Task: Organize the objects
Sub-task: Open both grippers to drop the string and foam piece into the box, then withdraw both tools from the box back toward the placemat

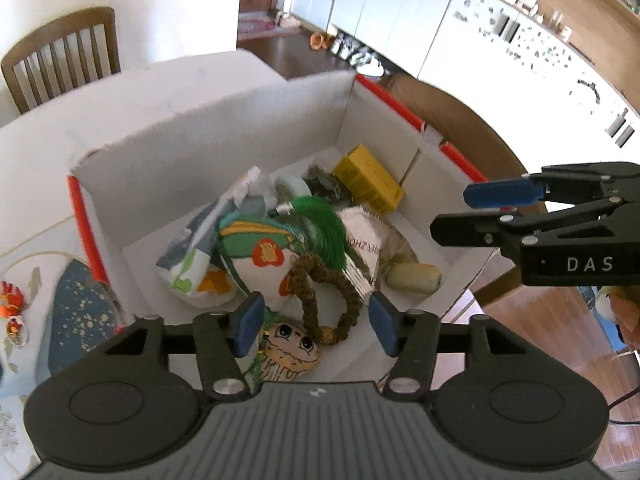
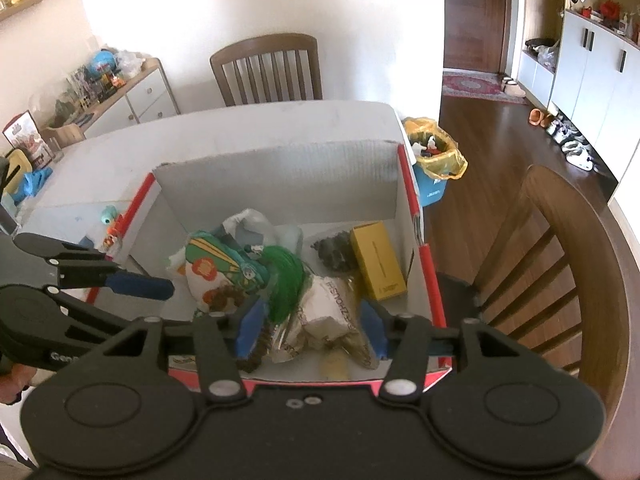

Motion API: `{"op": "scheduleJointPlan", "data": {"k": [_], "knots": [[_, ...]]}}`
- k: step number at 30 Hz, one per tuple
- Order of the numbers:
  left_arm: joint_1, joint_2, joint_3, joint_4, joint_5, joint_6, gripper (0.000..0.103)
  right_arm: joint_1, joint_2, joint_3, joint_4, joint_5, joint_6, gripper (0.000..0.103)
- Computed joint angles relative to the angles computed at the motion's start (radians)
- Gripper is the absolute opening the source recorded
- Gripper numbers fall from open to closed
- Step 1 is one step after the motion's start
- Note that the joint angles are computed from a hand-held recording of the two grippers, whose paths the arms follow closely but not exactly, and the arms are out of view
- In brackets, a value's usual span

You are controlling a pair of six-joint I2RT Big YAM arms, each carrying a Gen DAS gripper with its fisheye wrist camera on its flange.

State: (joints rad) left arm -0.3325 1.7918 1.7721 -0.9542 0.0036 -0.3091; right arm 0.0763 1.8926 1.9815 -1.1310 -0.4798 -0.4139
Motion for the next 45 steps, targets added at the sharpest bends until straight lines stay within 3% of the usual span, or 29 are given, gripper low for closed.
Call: {"op": "scheduleJointPlan", "data": {"k": [13,28,31,35,37,45], "knots": [[0.035,-0.16,-0.146,0.123,-0.03,-0.052,0.073,0.011,-0.084,-0.071,0.044,-0.047,0.076,0.067],[0.121,-0.341,-0.314,0.172,-0.034,-0.024,0.084,0.099,-0.179,-0.183,0.115,-0.037,0.169,0.092],[0.154,-0.372,-0.346,0.174,-0.011,-0.021,0.092,0.124,-0.19,-0.196,0.127,-0.032,0.188,0.093],[0.19,-0.408,-0.387,0.182,0.008,0.002,0.094,0.162,-0.203,-0.211,0.144,-0.023,0.213,0.094],[0.21,-0.425,-0.407,0.186,0.017,0.015,0.102,0.179,-0.208,-0.217,0.151,-0.018,0.224,0.095],[0.304,-0.478,-0.473,0.226,0.066,0.061,0.103,0.262,-0.213,-0.223,0.179,0.018,0.26,0.095]]}}
